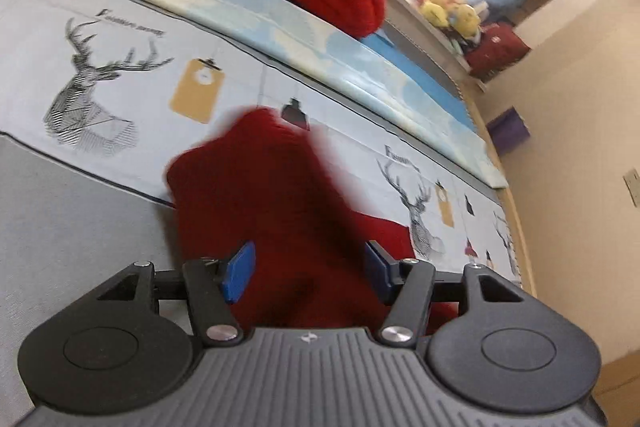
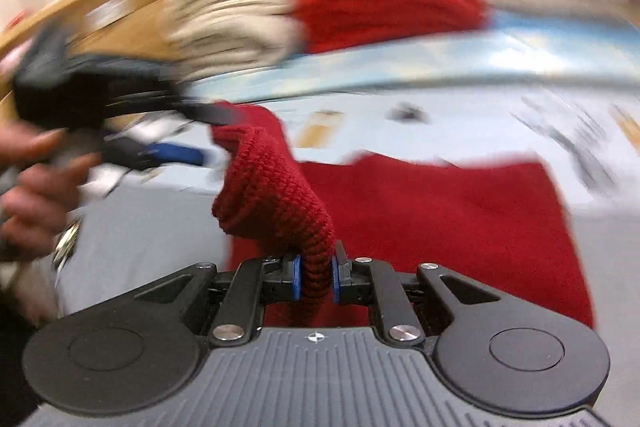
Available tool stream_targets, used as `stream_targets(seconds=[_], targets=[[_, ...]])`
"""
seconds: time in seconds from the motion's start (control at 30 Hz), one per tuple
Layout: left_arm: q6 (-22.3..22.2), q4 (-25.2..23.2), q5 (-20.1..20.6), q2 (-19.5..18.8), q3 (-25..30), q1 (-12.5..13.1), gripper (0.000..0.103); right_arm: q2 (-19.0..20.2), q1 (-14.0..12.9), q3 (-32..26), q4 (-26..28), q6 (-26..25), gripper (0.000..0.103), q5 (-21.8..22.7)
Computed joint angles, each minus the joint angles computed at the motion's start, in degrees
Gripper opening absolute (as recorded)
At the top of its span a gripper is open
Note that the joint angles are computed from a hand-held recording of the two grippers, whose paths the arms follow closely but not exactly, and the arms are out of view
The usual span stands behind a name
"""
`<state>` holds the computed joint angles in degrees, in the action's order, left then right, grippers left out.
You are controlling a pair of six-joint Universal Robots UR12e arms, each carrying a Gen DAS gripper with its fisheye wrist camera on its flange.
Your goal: Fold small clothes
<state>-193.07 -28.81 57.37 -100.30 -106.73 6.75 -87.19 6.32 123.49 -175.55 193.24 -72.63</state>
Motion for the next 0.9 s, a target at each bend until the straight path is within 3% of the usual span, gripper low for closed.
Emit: stream_targets(seconds=[0.17,0.23,0.37,0.47,0.53,0.57,0.63,0.7,0.8,0.9], targets=[[5.4,-5.4,2.1,-0.4,1.6,-1.4,0.064,-2.7,-2.1,3.4,6.3,14.2,0.013,-10.1],[6.9,-6.9,3.3,-0.7,2.1,-2.0,0.064,-3.1,-3.7,4.3,8.1,18.4,0.014,-9.1],[10.1,-8.1,6.0,-0.3,2.0,-2.7,0.064,-3.5,-4.9,4.9,6.6,19.1,0.016,-4.9],[13.5,-11.4,9.9,0.6,2.4,-4.2,0.064,-4.5,-6.8,4.4,9.6,19.2,0.03,-0.2],[17.3,-11.3,11.9,1.4,2.2,-5.3,0.064,-4.3,-8.3,2.3,14.7,15.6,0.033,4.3],[18.9,-10.7,12.3,1.8,1.8,-5.8,0.064,-4.3,-9.0,1.2,17.5,12.6,0.039,6.5],[20.3,-9.5,12.0,2.5,0.7,-6.4,0.065,-4.0,-10.4,-1.3,24.7,3.7,0.049,10.6],[20.1,-8.4,11.6,2.9,-0.4,-6.7,0.066,-3.9,-10.8,-3.4,31.6,-4.9,0.058,10.5],[19.5,-9.0,13.9,2.7,-0.6,-7.5,0.065,-3.6,-12.2,-4.4,34.0,-11.5,0.058,10.7],[17.1,-8.4,12.6,2.1,-0.3,-6.9,0.065,-2.8,-14.2,-4.5,33.8,-12.2,0.06,13.2]])
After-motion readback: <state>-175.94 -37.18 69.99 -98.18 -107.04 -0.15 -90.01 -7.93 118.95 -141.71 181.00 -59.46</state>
